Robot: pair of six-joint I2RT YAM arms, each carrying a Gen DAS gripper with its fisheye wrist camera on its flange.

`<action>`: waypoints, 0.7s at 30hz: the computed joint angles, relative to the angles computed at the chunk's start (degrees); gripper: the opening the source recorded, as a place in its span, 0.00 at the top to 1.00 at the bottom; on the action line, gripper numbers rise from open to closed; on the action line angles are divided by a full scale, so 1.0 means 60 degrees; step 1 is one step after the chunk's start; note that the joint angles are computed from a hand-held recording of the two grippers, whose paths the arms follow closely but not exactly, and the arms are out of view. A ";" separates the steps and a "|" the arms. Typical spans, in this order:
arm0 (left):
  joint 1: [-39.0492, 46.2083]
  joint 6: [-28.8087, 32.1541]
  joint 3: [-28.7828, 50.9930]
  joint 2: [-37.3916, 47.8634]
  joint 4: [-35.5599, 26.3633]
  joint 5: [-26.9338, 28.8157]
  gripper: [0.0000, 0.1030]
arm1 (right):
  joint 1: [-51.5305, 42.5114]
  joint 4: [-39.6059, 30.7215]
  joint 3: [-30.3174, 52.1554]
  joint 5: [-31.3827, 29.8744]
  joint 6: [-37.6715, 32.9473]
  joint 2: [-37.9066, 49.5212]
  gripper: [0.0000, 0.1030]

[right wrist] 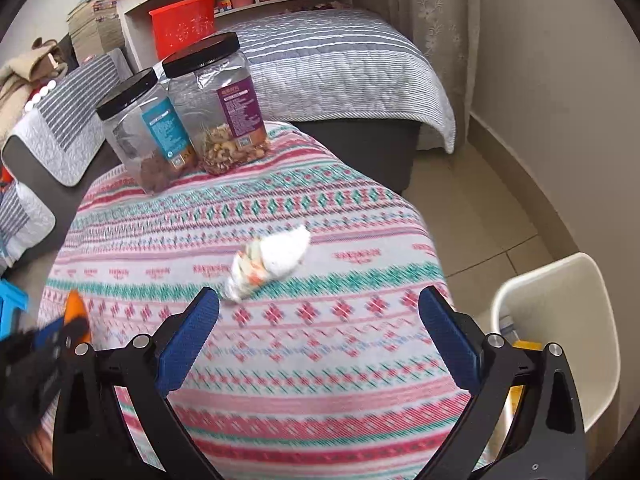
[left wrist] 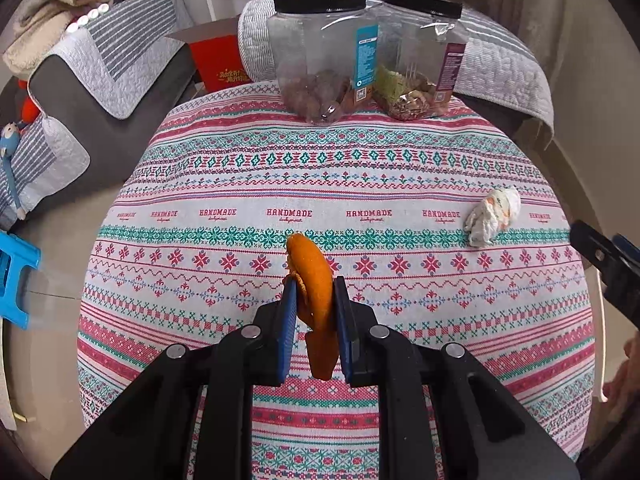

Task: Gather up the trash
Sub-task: 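Grasp the orange peel with the left gripper while the right approaches the white wrapper, then grasp the white wrapper with the right gripper and lift it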

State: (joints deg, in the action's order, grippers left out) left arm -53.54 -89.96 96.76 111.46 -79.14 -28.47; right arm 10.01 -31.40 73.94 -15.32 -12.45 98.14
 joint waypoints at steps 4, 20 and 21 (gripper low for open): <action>-0.0374 -0.0336 0.0403 0.0066 -0.0470 -0.0045 0.82 | 0.0499 0.0208 0.0399 0.0365 0.1000 0.0705 0.07; -0.0662 -0.0605 0.0196 -0.0080 -0.0627 0.0027 0.82 | 0.1270 0.0702 0.1221 0.0983 0.1914 0.2732 0.09; -0.0649 -0.0625 0.0152 -0.0088 -0.0624 0.0043 0.82 | 0.1281 0.0755 0.1156 0.0897 0.1862 0.2684 0.16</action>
